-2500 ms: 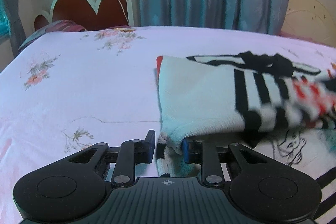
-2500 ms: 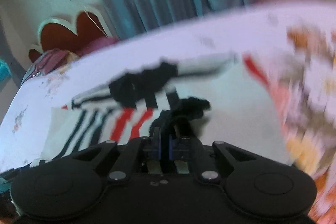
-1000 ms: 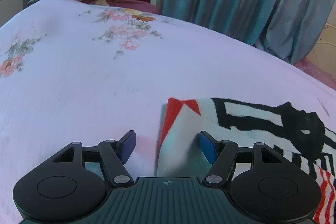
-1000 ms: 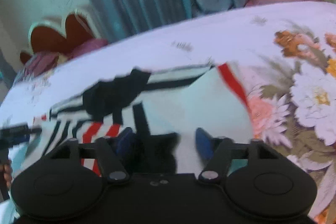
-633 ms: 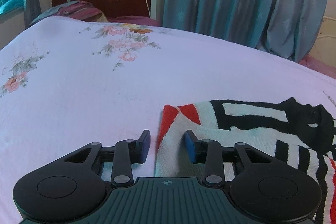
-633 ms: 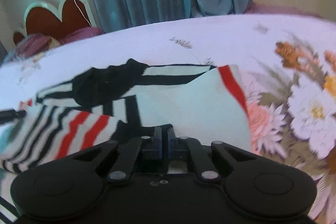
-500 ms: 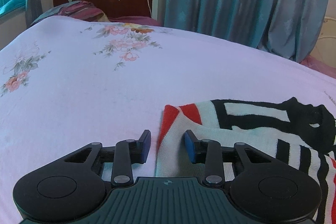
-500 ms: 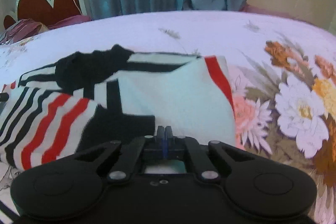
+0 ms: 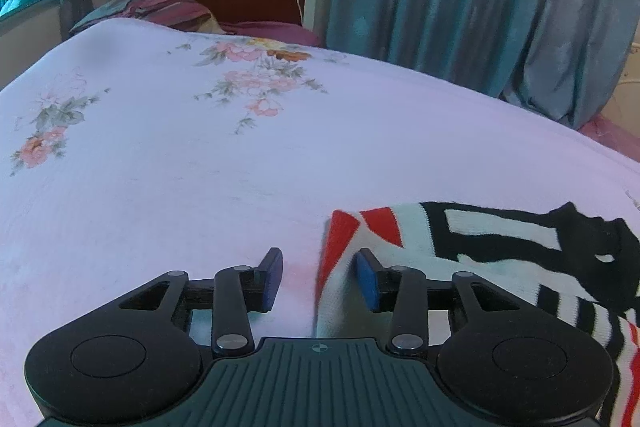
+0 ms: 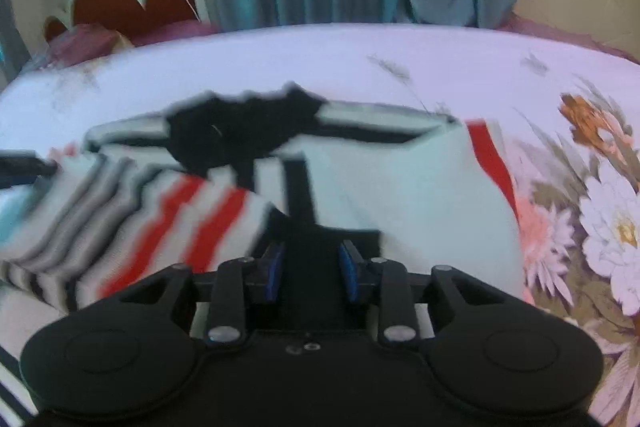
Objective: Fold small clothes
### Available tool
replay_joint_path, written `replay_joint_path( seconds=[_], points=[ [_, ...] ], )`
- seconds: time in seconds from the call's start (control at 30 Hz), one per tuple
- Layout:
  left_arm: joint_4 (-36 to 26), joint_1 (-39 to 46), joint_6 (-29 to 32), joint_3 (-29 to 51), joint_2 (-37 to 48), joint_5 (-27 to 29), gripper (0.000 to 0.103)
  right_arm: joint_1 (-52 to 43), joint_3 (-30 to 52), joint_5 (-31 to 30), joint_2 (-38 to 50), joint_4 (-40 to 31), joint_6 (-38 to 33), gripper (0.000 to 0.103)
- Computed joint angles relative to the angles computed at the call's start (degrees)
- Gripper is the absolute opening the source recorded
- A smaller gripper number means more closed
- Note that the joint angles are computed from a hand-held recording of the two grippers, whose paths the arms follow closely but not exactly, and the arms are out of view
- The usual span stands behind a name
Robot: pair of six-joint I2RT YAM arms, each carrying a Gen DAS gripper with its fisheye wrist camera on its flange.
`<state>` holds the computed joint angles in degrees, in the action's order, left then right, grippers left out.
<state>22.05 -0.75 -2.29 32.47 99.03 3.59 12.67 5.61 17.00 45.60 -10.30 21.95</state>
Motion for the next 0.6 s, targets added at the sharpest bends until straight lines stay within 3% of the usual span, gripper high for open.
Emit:
replay_joint_path(
  seconds=[0.2, 0.3, 0.47, 0.6],
  points=[
    [-2.76, 2.44, 3.50, -8.02, -12.82, 4.97, 0.041, -0.65, 1.13, -0.90, -8.81, -7.61, 1.95, 0.033],
    [-6.43, 1.94, 5.15, -12.73, -21.36, 7.92, 0.041, 4.63, 1.78, 0.95, -12.43, -10.50, 4.26, 0.033],
    [-10.90, -2.85, 6.09, -18.95, -30.54, 7.45, 0.041, 12.61, 2.67, 3.44, -5.60, -6.53, 7.71, 0.033],
    [-6.71, -5.54, 6.56, -22.17, -27.72, 3.53, 0.041, 15.20, 2.20, 5.88, 0.07, -4.88, 7.68, 0.037]
  ],
)
